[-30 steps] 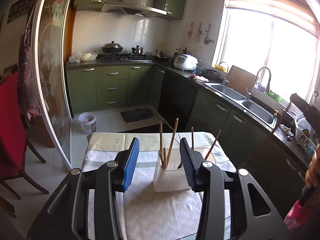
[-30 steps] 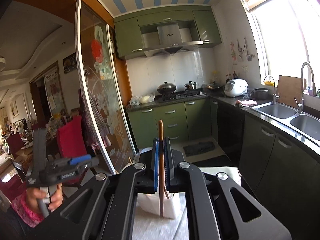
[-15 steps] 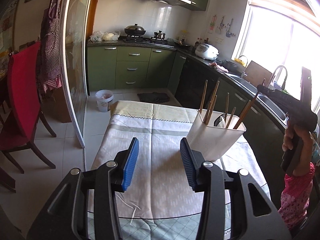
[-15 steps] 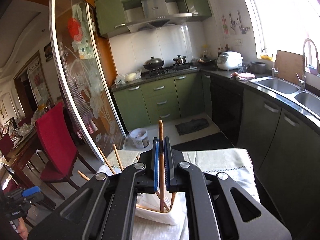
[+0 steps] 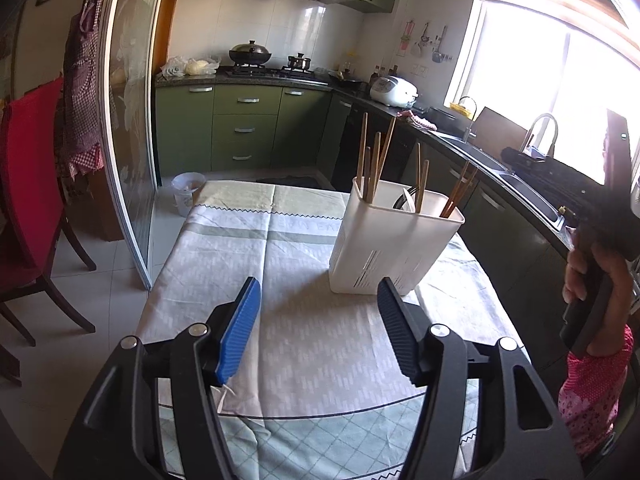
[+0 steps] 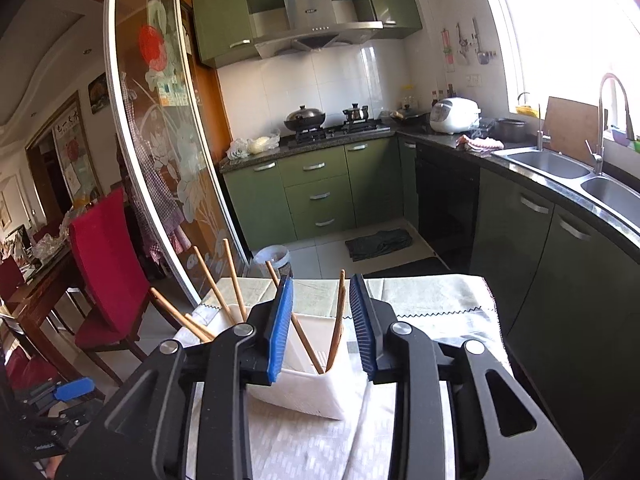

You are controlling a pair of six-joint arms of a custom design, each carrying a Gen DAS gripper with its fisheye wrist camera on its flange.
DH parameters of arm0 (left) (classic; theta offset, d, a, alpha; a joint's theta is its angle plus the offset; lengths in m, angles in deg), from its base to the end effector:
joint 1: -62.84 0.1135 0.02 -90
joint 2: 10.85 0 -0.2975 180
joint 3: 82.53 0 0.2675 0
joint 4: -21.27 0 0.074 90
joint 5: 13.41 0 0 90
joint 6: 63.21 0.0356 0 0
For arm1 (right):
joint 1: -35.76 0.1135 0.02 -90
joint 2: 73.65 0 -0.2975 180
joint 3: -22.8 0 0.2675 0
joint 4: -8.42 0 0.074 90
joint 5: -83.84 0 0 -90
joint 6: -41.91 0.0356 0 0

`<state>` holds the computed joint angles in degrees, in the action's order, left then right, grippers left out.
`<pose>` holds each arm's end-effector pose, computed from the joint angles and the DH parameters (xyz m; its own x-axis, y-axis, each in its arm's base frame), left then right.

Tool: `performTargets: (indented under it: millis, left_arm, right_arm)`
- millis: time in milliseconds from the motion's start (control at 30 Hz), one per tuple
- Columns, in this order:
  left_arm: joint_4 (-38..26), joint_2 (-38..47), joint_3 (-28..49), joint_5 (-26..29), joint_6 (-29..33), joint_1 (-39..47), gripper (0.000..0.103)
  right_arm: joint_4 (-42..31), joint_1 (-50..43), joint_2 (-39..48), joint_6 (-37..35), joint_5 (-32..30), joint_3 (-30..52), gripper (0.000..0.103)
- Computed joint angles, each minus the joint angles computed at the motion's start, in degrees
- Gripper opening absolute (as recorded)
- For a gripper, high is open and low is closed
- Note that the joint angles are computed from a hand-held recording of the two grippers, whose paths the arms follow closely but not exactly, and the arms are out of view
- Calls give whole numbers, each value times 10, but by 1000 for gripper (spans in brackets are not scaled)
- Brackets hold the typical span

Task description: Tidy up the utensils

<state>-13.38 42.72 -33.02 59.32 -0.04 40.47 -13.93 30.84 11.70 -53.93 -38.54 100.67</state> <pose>0.1838 -0.0642 0.2664 -0.5834 -0.2260 -0.7801 -0.1279 0.9741 -0.1865 0.3517 -0.0111 0.3234 -0.4533 -0.0472 -0.8901 -0.4388 0.8810 0.1767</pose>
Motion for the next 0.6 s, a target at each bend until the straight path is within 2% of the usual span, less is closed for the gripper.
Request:
performTargets:
  millis: [33, 67, 100, 133, 167, 200, 233, 400, 500, 600]
  left_arm:
    - [3, 3, 3, -18, -1, -14, 62]
    - [7, 5, 3, -34, -2, -27, 65]
    - [10, 7, 4, -49, -4, -41, 70]
    - [15, 9, 2, -64, -4, -56, 73]
    - [22, 13, 0, -75, -4, -69, 79]
    - [28, 16, -4, -92, -7, -86, 85]
    - [32, 19, -6, -106, -9, -102, 87]
    - [28, 8, -21, -157, -27, -171, 96]
    - [-4, -8, -28, -219, -56, -234, 96]
    - [-54, -13, -29, -297, -110, -307, 96]
  right_arm:
    - [8, -13, -25, -5, -8, -24, 43]
    - [12, -29, -51, -11, -19, -49, 47]
    - [17, -48, -76, -16, -38, -76, 56]
    - [21, -68, -101, -23, -59, -104, 70]
    - [23, -88, -122, -31, -81, -133, 77]
    - [20, -110, -142, -42, -101, -158, 88]
    - [19, -130, -161, -52, -114, -184, 97]
    - [-53, -224, -247, -139, -168, -274, 98]
    - [-77, -267, -300, -173, -204, -316, 98]
    - [-104, -303, -363, -211, -237, -354, 98]
